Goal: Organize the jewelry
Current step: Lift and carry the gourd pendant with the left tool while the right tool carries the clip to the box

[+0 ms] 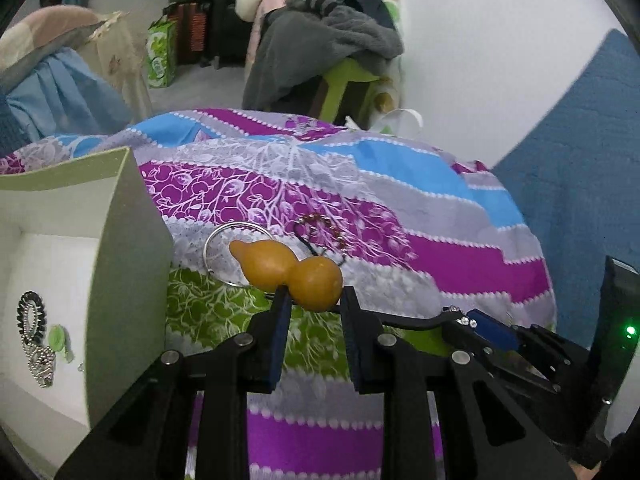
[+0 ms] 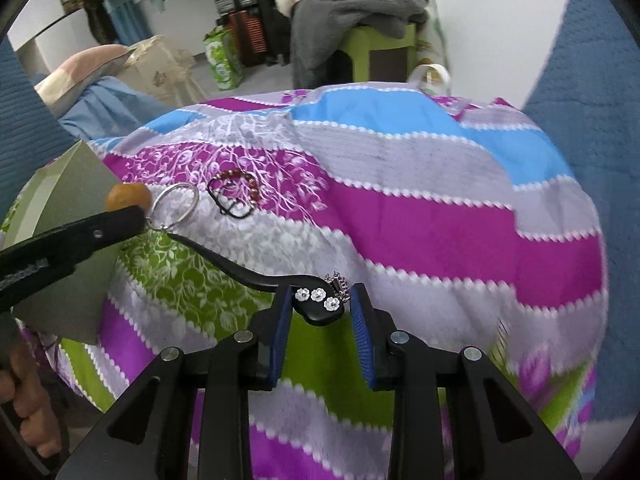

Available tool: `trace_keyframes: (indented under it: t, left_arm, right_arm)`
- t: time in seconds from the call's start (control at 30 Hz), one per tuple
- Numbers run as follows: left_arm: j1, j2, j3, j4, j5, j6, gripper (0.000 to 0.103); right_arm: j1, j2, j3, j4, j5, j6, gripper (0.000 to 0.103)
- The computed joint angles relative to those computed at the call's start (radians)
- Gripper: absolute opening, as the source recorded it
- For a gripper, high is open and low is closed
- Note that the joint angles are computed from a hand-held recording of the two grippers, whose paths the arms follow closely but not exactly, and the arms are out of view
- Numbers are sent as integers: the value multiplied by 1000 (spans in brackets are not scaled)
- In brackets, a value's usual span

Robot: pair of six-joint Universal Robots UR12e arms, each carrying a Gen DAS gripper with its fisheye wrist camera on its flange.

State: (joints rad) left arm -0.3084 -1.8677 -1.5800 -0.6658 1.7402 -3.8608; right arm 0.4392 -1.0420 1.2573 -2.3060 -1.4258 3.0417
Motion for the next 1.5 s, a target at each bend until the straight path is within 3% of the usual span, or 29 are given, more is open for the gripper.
trace_keyframes:
  t: [0.37,0.6,1.07,1.5]
  left_arm:
    - [-21,70,-11,8,3,68,24]
    - [-13,127,-13,-15,29,97,24]
    - [62,272,-42,-27,79,185,24]
    - [174,413,-179,-16,34,205,25]
  right_arm:
    - [11,-65,50,-81,-69,53,27]
    - [21,-84,22,-100,-97,83,27]
    - [86,-58,-146,-133,-131,137,27]
    - [167,-3,-240,-107,-115,192,27]
